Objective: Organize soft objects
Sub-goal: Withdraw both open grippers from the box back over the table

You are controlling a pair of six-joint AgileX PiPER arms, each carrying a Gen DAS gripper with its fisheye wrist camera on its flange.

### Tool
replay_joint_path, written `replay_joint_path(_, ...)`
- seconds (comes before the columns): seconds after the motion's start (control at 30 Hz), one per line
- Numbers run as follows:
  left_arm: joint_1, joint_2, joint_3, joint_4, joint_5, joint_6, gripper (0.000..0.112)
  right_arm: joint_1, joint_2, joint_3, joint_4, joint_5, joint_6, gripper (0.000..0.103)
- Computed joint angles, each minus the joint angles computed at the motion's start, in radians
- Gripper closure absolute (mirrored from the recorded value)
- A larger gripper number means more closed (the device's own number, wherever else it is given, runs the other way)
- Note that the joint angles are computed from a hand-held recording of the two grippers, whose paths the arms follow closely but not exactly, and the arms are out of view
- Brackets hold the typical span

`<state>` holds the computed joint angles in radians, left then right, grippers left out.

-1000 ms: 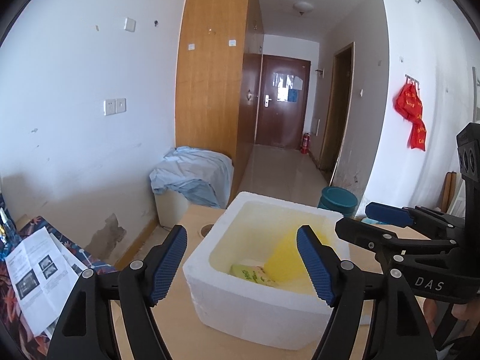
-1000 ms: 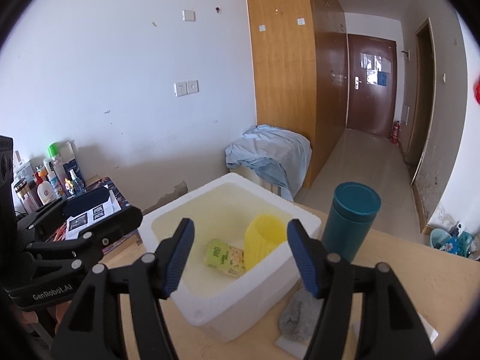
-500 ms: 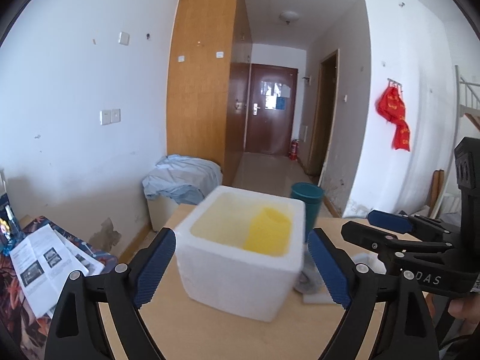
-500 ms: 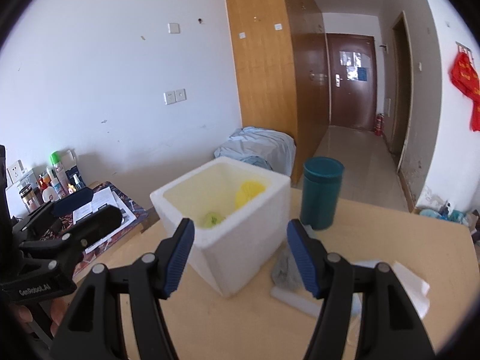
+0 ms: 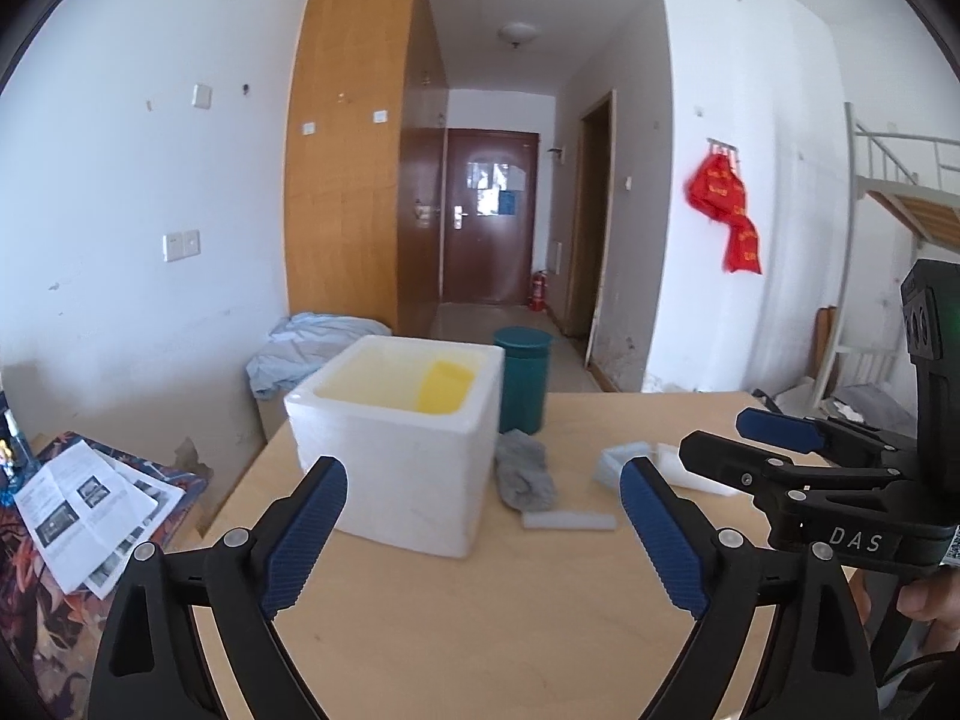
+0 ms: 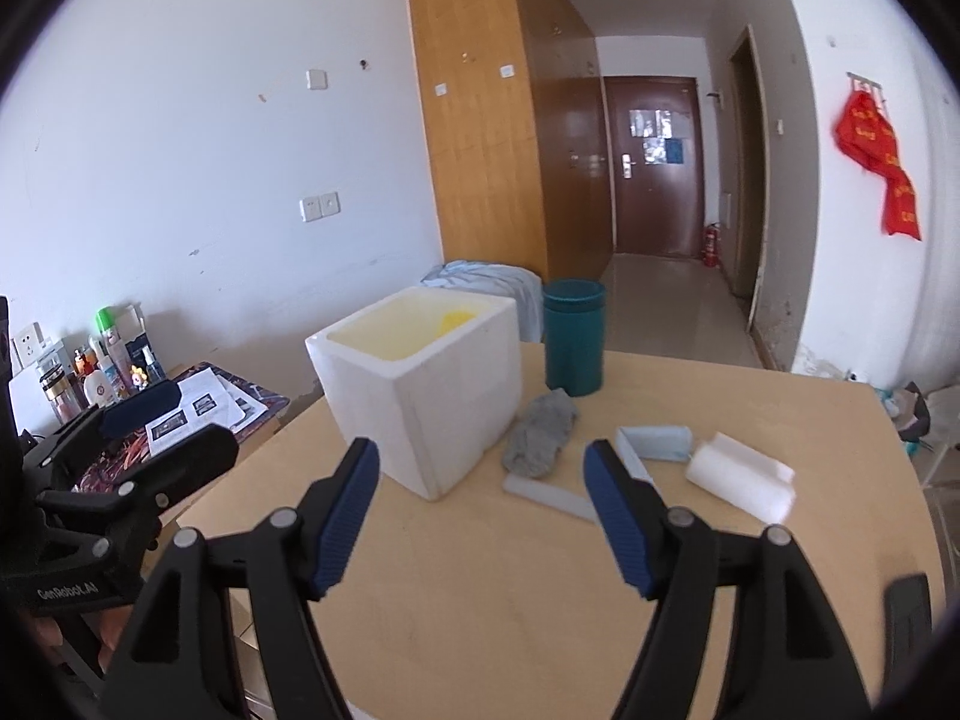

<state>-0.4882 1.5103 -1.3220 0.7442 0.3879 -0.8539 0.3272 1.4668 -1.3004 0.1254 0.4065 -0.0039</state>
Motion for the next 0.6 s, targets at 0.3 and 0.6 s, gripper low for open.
replay_joint_path(0.3,-0.103,-0.165,0.175,0.177,-0.019,-0.188,0.015,0.102,-0.211,0.202,-0.422,-0.019,0.418,0.024)
replay_joint_path(0.6,-0.24,-0.282,0.293,0.367,0.036,-0.37,0.01,0.293,-0.367,0.339,-0.929,0.087,0.945,0.02)
